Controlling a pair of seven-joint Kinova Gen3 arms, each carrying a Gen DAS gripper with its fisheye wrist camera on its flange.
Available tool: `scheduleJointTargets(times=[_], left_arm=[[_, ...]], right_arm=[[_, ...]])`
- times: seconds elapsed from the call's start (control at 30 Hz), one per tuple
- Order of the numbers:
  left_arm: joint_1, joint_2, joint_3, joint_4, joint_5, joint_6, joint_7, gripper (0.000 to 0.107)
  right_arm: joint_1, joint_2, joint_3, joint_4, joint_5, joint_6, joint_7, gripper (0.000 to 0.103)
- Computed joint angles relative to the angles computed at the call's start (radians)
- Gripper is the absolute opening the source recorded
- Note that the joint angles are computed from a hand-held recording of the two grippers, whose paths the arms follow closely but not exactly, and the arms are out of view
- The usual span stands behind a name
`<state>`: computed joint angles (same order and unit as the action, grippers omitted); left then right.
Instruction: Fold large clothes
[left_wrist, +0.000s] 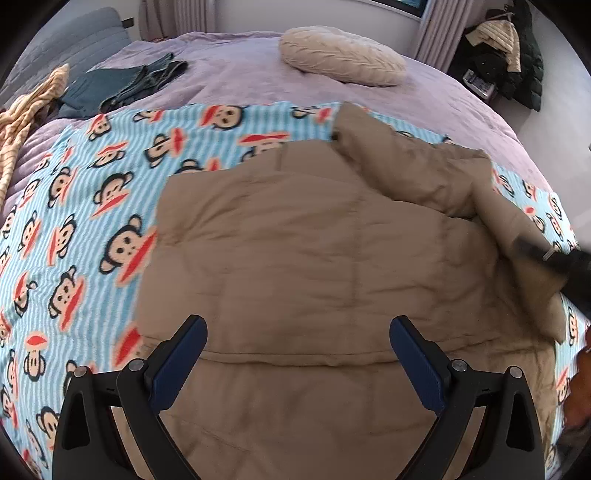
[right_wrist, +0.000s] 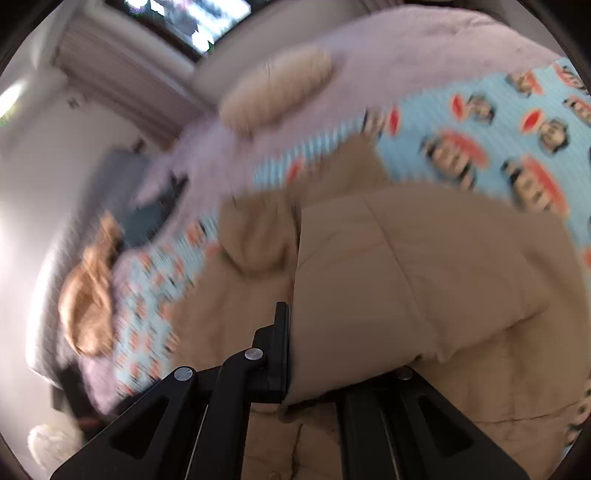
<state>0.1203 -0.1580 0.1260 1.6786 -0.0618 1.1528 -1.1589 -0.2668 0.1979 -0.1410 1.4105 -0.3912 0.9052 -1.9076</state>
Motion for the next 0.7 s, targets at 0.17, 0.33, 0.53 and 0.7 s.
scheduleJointTargets(times=[0.17, 0.33, 0.53, 0.7], left_arm=[[-0.015, -0.004, -0.030, 0.042, 0.036, -0.041, -0.048, 0.100], [-0.017, -0.002, -0.035, 0.058, 0.075, -0.058, -0.084, 0.100], [-0.028, -0.004, -0.053, 0.048, 0.128, -0.069, -0.119, 0.100], [-0.048, -0.007, -0.087, 0.042, 0.172, -0.073, -0.181, 0.100]], right_arm=[[-0.029, 0.021, 0.003, 0.109, 0.028, -0.039, -0.102, 0.011], [0.022, 0.007, -0.003, 0.116, -0.049, -0.019, -0.070, 0.059], [0.065, -0.146, 0.035, 0.260, -0.137, -0.103, -0.102, 0.072], [0.084, -0.159, 0.069, 0.285, -0.126, -0.163, -0.200, 0.021]])
